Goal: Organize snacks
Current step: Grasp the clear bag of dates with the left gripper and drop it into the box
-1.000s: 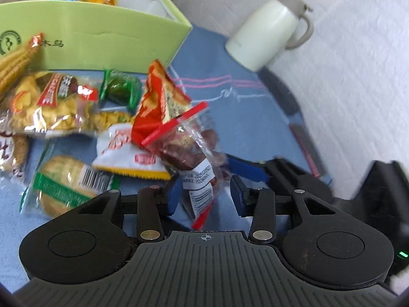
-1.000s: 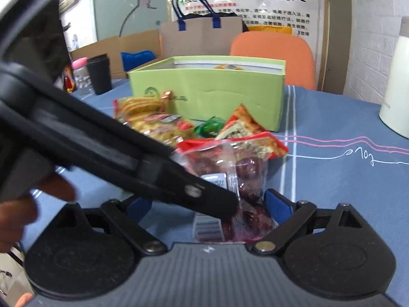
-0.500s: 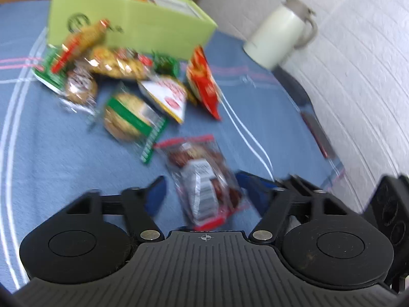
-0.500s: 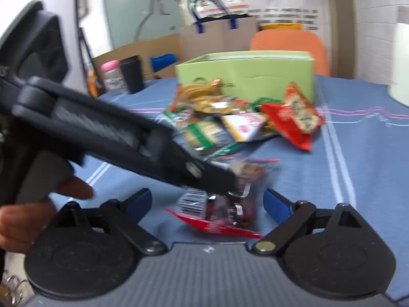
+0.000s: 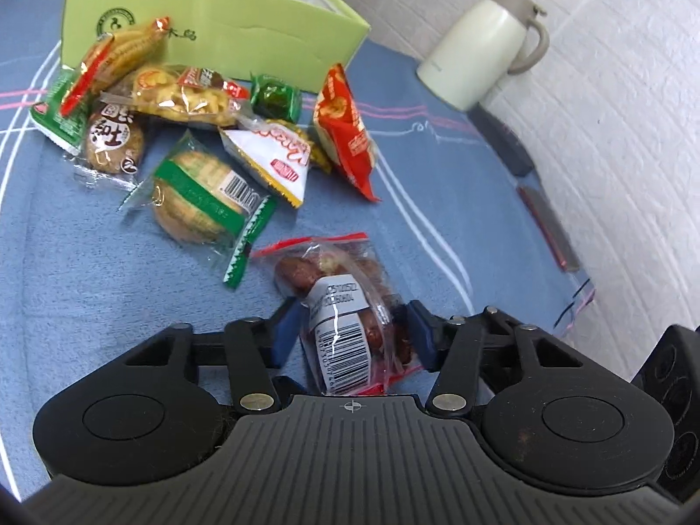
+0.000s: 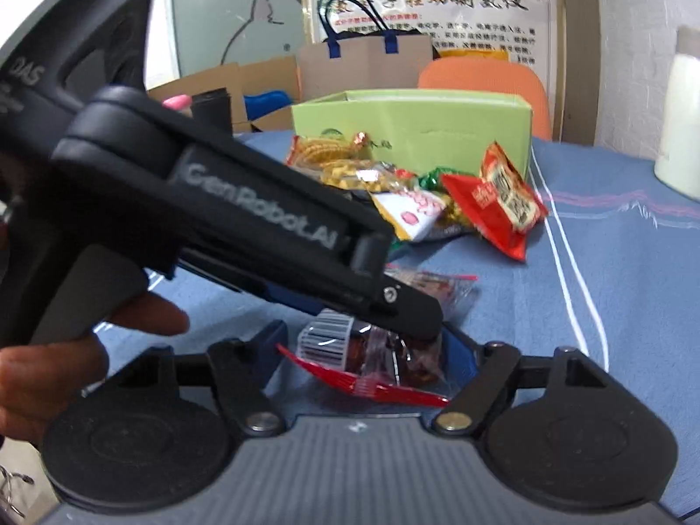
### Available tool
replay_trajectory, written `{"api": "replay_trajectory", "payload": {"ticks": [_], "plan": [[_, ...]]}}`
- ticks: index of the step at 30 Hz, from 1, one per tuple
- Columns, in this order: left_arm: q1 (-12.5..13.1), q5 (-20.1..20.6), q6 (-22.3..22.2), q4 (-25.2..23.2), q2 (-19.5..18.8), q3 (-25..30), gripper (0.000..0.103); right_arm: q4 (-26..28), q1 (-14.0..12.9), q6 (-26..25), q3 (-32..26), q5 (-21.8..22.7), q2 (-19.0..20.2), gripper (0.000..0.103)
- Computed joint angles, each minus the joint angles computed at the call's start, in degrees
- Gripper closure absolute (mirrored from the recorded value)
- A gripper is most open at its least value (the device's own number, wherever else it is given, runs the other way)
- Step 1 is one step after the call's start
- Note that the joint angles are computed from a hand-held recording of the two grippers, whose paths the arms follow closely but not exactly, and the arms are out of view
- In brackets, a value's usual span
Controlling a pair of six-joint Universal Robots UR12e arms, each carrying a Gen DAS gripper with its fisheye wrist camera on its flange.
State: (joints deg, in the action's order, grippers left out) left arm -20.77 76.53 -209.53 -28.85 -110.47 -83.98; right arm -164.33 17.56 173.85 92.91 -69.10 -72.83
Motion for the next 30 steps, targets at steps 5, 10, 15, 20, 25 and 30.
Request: {"api": "replay_trajectory", "payload": {"ticks": [5,10,15,20,25,30], "plan": [[-0.24,1.06,0.76,3.01,0.31,1.23,0.072,-2.79,-0.30,-0.79,-1.84,0.36,0.11,0.023],[0.68,2.00,4.33,4.43,-2.35,7.56,0.071,-5.58,-0.98,-3.37,-9.32,0.95,4.55,0.021],[2.46,3.32,8.52,-0.10,-9.14,20.54,0.071,-1.85,-1.56,-6.42,-23.45,0.41,13.02,0.021],[3.95,5.08,10.35,-7.82,-17.33,34.64,0.070,8.35,-2.57,-6.79,-39.47,2.46,22.27,0.024],[4.73,9.92,10.06,-12.40,-23.61,44.14,0.062,12.02,-3.05,-4.92,-48.23,2.96,28.07,0.022],[4.55,12.88,11.67,-8.44,-22.34,42.10,0.050,3.06,-4.10,-0.93,-42.30,2.80,24.98,0.010]]}}
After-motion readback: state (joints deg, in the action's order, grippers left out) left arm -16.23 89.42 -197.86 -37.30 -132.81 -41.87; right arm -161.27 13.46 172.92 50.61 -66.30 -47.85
